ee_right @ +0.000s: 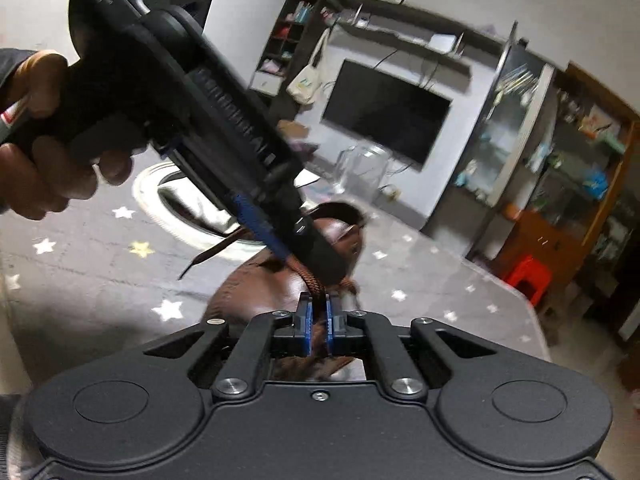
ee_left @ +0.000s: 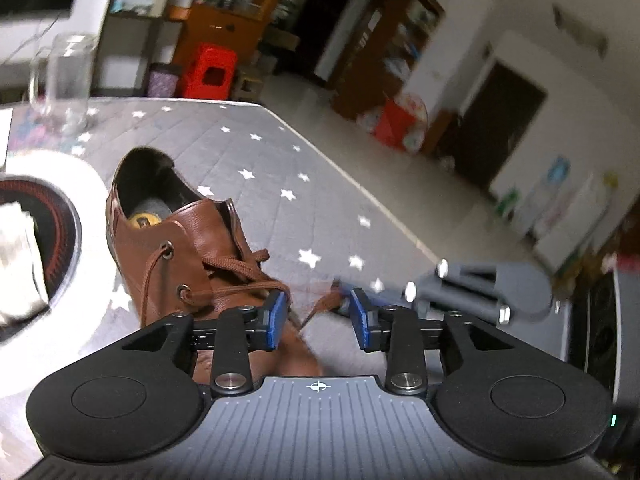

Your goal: Lace up shoes with both hands

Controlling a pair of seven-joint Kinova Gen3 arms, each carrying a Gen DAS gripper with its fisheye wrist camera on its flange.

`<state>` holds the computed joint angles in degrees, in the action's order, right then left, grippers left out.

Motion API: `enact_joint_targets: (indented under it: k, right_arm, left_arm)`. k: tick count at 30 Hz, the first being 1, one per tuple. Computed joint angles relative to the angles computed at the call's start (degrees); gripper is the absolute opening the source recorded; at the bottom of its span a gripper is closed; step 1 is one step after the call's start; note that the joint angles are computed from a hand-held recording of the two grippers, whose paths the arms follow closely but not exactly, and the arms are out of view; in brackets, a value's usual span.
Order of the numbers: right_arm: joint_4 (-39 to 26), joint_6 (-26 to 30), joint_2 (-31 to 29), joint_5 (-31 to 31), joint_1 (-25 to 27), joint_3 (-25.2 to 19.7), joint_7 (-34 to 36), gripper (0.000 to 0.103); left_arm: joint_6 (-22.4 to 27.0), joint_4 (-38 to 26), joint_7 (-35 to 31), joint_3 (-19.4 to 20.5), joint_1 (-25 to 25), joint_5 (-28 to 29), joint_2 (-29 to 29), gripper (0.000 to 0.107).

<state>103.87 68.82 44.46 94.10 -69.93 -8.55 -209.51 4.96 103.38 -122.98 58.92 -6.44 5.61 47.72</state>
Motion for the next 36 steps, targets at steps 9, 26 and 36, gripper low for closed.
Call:
enact_joint_targets:
  k: [9,26,36]
  right_arm:
    - [-0.44,1.07,0.78,1.22,0.26,0.79,1.94,0.006]
    - [0.75,2.56,-1.28,1.74,-0.17,0.21,14.87,0.006]
    - [1.05,0.98,-1.99,1.36,2.81,-0.48,5.68,0.006]
  left_arm:
    - [-11.21,5.27,-6.22,-12.81,10.90,-11.56,-10.56,0.040]
    - [-17.01,0.87,-3.83,-23.89,21.51,-28.38,-8.76,0.006]
    - [-19.34,0.44,2.48,-34.11,27.69,-25.35,-11.19,0.003]
